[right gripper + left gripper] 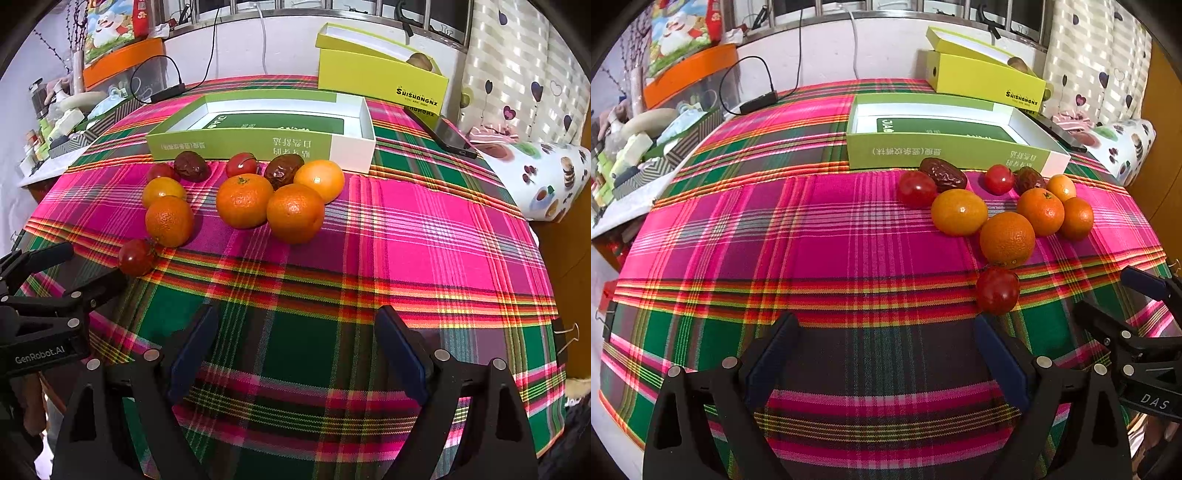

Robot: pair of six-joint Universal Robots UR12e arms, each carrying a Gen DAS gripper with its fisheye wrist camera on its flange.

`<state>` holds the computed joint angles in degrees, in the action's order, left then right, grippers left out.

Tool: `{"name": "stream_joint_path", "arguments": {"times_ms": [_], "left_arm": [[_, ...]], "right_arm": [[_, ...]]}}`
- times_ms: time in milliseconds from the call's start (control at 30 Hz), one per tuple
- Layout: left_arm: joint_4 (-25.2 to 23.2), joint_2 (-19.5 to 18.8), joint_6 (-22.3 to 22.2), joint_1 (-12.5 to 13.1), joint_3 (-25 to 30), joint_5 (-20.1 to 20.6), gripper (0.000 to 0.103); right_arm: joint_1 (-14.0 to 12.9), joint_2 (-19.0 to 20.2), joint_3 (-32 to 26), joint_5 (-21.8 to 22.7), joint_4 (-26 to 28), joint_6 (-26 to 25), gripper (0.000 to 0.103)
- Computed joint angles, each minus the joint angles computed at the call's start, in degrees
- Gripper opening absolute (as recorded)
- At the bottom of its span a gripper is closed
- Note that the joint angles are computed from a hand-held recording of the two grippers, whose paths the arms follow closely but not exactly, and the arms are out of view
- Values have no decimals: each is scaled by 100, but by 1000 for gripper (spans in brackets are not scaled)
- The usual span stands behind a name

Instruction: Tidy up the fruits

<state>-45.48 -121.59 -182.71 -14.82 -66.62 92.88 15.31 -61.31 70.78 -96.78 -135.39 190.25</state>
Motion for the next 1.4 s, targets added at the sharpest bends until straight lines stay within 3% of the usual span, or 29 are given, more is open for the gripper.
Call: {"name": "stream_joint_path", "arguments": {"times_ms": [1400], "left_arm": [[55, 11, 27, 6, -14, -3, 103]], "right_arm": [[-19, -6, -3, 80, 45, -61, 88]]}}
